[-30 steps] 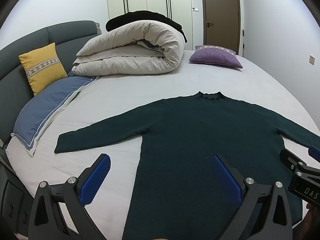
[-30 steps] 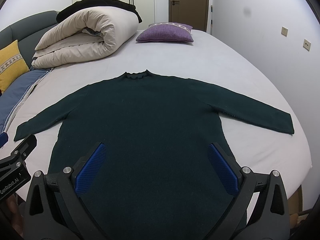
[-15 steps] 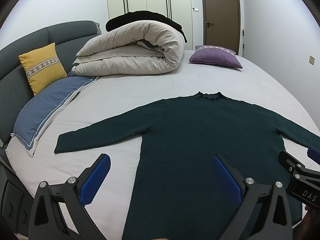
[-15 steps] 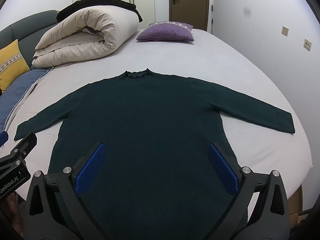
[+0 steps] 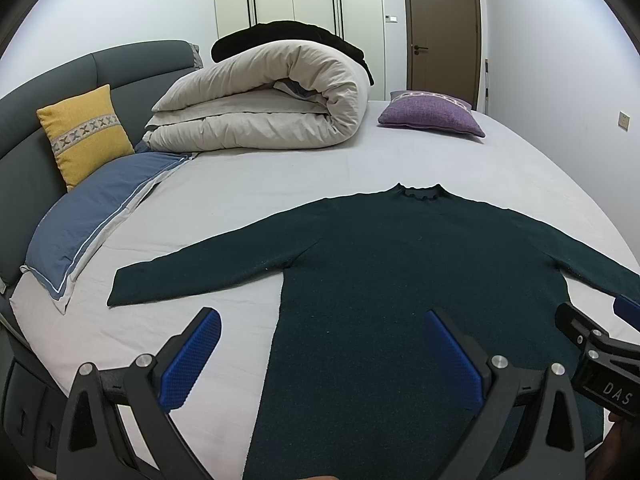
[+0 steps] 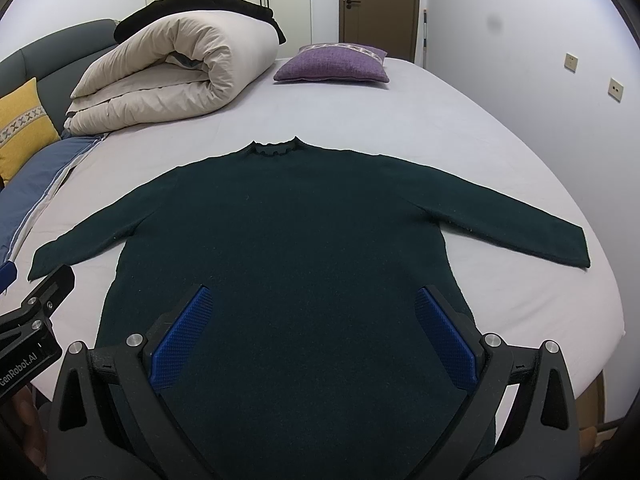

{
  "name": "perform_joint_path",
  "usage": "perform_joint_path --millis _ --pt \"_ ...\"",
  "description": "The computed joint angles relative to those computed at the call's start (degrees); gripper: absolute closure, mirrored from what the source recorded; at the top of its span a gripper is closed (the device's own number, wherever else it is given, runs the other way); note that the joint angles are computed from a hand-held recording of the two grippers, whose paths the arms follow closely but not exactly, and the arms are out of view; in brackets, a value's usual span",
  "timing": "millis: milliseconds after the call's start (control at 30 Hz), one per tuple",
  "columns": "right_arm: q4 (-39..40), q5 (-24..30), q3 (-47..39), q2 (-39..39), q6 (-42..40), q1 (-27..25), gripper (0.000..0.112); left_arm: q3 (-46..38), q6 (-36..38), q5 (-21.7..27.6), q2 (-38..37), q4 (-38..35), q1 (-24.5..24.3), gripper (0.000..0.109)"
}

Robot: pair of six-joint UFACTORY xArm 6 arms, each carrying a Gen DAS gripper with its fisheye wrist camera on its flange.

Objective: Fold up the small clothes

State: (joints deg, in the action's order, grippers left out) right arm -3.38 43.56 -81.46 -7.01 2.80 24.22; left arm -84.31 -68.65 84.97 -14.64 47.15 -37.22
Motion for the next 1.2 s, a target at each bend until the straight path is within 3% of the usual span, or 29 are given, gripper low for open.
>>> perform_joint_path --millis 233,367,500,600,667,733,833,900,1033,1100,1167,1200 --pt "0.1 0.0 0.5 -0.2 0.1 0.1 0.01 0.5 -0.3 -1.1 0.0 -1.2 0.6 0.006" --pt "3.9 -0.8 0.5 0.4 -2.1 -1.9 0.01 3.0 -0.6 -6.4 -1.6 -5.6 3.2 0.006" --pt "17.6 -2.6 -0.3 2.3 -8.8 -9.4 0.01 6.8 0.1 -14.7 -3.0 -11.4 6.9 0.006" --pt "30.2 -0.7 -4.3 7.3 -12.9 -18.8 0.01 8.5 -0.2 -19.3 -2.5 -12.9 8.3 0.006" --pt "35.3 0.1 -7.8 12.0 -11.4 -25.3 0.01 8.4 1.4 -21.7 -0.9 -15.2 9.3 0.006" --pt "38.4 1.4 -12.2 17.3 -8.5 -30.9 0.02 7.9 3.7 -23.8 0.6 -18.1 10.6 0.006" --pt "41.7 3.7 -19.5 25.3 -4.8 -37.1 0.025 6.2 5.5 -26.3 3.7 -20.2 11.8 0.006" --pt "42.0 4.8 -24.4 30.3 -1.8 -40.1 0.027 5.3 6.3 -28.8 5.6 -19.7 12.2 0.006" --pt "47.4 4.5 -31.1 36.9 -0.3 -43.6 0.036 0.3 5.8 -27.3 10.6 -18.2 12.5 0.006" --pt "48.3 3.6 -33.4 38.9 -0.4 -44.2 0.036 -3.6 8.8 -25.1 13.9 -23.2 13.6 0.006" --pt "48.8 3.7 -37.7 42.2 -0.1 -44.5 0.038 -3.8 9.2 -26.8 14.6 -26.1 14.9 0.006" --pt "48.5 4.4 -38.9 43.2 0.3 -44.7 0.05 -3.1 9.0 -29.1 14.6 -26.8 15.5 0.006"
